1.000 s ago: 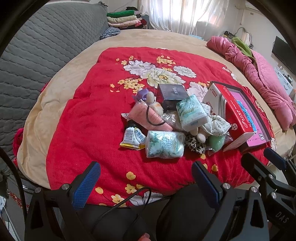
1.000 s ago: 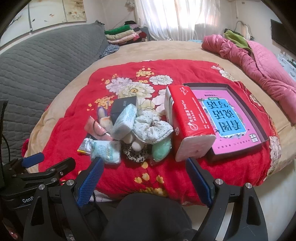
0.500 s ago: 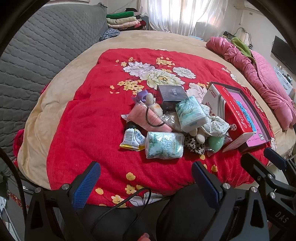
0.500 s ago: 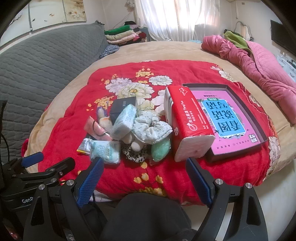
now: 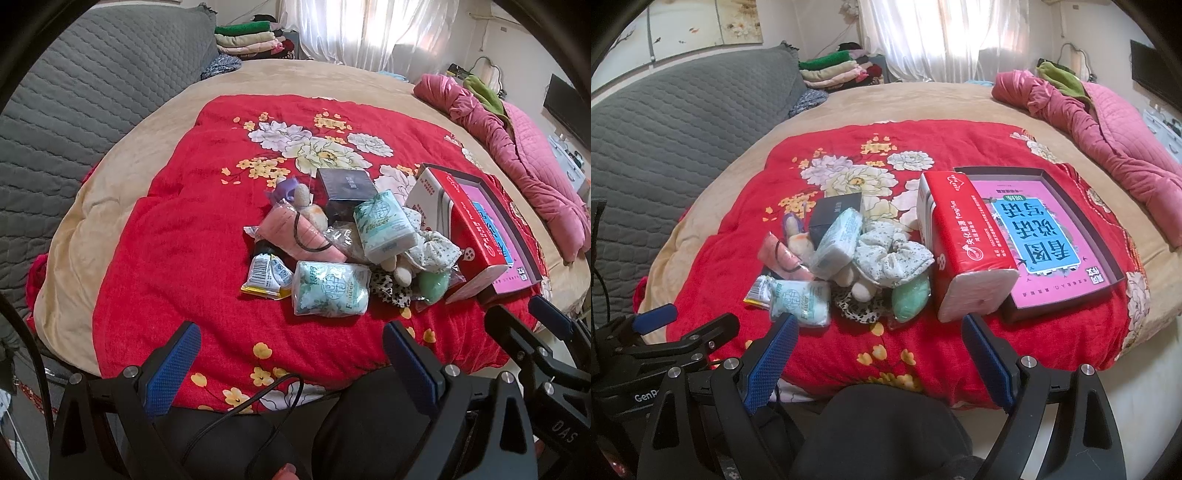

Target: Organize soft objects

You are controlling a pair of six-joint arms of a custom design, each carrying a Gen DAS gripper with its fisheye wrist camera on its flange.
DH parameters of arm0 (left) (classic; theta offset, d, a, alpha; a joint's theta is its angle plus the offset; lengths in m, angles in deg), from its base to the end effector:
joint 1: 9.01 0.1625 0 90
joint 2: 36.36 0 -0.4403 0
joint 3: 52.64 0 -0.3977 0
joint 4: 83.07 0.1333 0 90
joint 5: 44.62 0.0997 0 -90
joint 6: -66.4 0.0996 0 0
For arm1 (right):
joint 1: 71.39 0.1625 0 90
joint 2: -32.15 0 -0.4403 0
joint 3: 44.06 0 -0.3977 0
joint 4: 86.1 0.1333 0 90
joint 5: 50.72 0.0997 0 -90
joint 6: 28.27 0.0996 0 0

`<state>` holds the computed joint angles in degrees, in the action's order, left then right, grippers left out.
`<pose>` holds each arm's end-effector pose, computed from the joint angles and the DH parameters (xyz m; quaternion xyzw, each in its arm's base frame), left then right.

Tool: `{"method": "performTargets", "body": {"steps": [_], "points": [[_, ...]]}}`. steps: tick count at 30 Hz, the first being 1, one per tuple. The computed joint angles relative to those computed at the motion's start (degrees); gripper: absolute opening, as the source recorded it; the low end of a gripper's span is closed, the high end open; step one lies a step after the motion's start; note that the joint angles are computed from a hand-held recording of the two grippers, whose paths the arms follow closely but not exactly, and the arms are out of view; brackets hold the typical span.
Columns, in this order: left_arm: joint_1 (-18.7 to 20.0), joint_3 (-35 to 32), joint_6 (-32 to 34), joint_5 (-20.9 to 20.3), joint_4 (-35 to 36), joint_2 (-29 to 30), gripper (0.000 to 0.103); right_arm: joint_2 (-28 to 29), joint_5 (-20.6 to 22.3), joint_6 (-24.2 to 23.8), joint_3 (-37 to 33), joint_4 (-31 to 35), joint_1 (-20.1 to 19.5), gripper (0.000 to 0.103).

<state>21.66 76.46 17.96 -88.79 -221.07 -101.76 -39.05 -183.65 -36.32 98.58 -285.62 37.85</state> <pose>-0.2712 -0.3989 0.1125 0.1395 0.9033 -0.2374 0.3290 0.1910 -0.3485 0.2064 0.0915 -0.8831 0.3359 0.3147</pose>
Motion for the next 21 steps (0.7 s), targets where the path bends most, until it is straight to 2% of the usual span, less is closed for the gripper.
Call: {"method": "performTargets", "body": {"steps": [13,21], "points": [[0.8,0.4,-0.4,-0.3,-0.6,-0.2,0.099,0.9,0.9,-0.8,-0.3,-1.0,-0.5,0.091],[4.0,0.2,1.1,-2.1,-3.2,-0.6,0.099,2.6,1.6,-2.0,-1.7,-1.4,-1.6,0.091]]}}
